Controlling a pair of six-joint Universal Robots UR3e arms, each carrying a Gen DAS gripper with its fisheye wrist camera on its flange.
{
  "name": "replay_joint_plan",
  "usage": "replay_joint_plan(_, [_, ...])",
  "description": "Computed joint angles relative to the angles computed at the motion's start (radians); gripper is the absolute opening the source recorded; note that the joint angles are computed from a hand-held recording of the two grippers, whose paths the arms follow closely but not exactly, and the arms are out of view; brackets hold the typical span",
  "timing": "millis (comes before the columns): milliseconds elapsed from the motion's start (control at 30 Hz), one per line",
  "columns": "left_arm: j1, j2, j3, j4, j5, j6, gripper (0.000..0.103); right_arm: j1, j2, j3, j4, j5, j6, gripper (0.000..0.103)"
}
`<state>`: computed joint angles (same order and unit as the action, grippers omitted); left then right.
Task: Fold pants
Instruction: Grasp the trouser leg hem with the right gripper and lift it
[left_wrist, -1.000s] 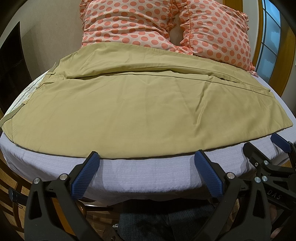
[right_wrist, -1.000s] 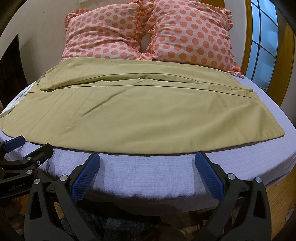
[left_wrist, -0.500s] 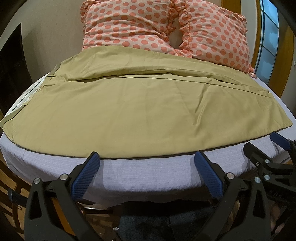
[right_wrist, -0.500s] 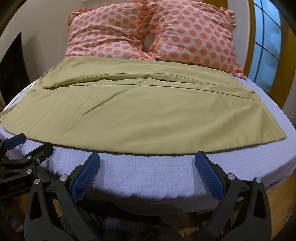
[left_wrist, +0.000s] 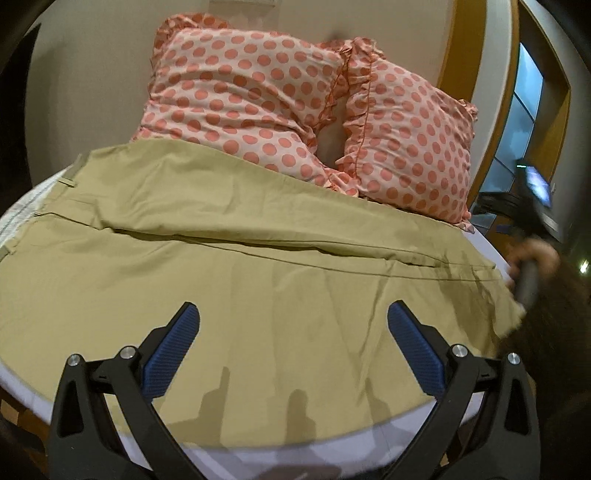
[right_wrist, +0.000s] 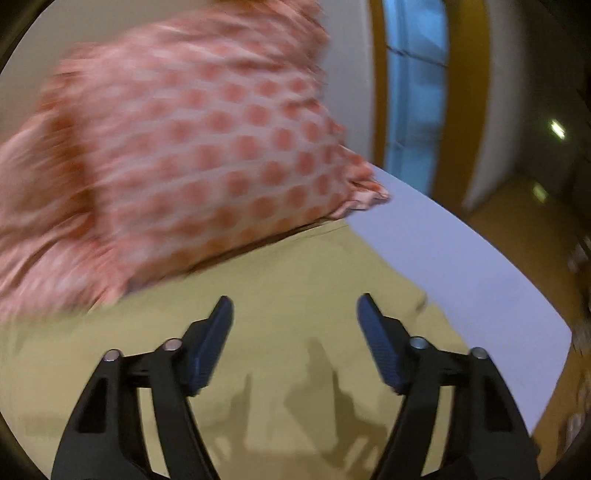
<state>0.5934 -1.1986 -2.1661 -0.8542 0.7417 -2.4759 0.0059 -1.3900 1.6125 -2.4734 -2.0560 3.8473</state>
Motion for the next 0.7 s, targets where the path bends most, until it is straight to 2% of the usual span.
replay_joint_plan(33, [-0.002, -0.022, 0.013, 0.002, -0.005, 0.021, 0.101, -0.054, 0.082, -0.102, 0.055, 0.041, 0.025, 0.06])
replay_joint_plan(67, [-0.027, -0.062, 0.035, 0.043, 0.016, -0.026, 0.101, -0.088, 0.161, -0.207, 0.121, 0.076, 0.059, 0.058])
replay_joint_plan(133, [-0.049, -0.117, 0.063, 0.086, 0.036, -0.047, 0.101, -0.153, 0.321, -0.417, 0.229, 0.145, 0.074, 0.05])
replay_joint_plan(233, [-0.065, -0.185, 0.099, 0.152, 0.049, -0.066, 0.101, -0.19, 0.528, -0.729, 0.417, 0.186, 0.16, 0.049])
replay_joint_plan(300, [-0.064, -0.203, 0.105, 0.179, 0.047, -0.069, 0.101, -0.199, 0.647, -0.931, 0.544, 0.172, 0.169, 0.049])
replay_joint_plan(333, [-0.069, -0.221, 0.115, 0.197, 0.051, -0.076, 0.101, -0.195, 0.686, -0.987, 0.579, 0.152, 0.16, 0.043])
replay_joint_plan(367, [-0.072, -0.234, 0.121, 0.205, 0.053, -0.078, 0.101, -0.189, 0.711, -1.001, 0.586, 0.118, 0.137, 0.042])
replay_joint_plan(400, [-0.078, -0.255, 0.136, 0.207, 0.055, -0.081, 0.101, -0.178, 0.71, -0.973, 0.555, 0.092, 0.126, 0.037])
replay_joint_plan(467, [-0.074, -0.267, 0.141, 0.192, 0.047, -0.076, 0.101, -0.175, 0.659, -0.799, 0.39, 0.076, 0.092, 0.027])
replay_joint_plan(567, [-0.034, -0.277, 0.154, 0.111, -0.022, -0.036, 0.101, -0.203, 0.544, -0.485, 0.105, 0.138, 0.08, 0.008])
replay_joint_plan(700, [0.022, -0.264, 0.166, -0.01, -0.095, -0.003, 0.101, -0.286, 0.407, -0.066, -0.325, 0.306, 0.092, 0.005])
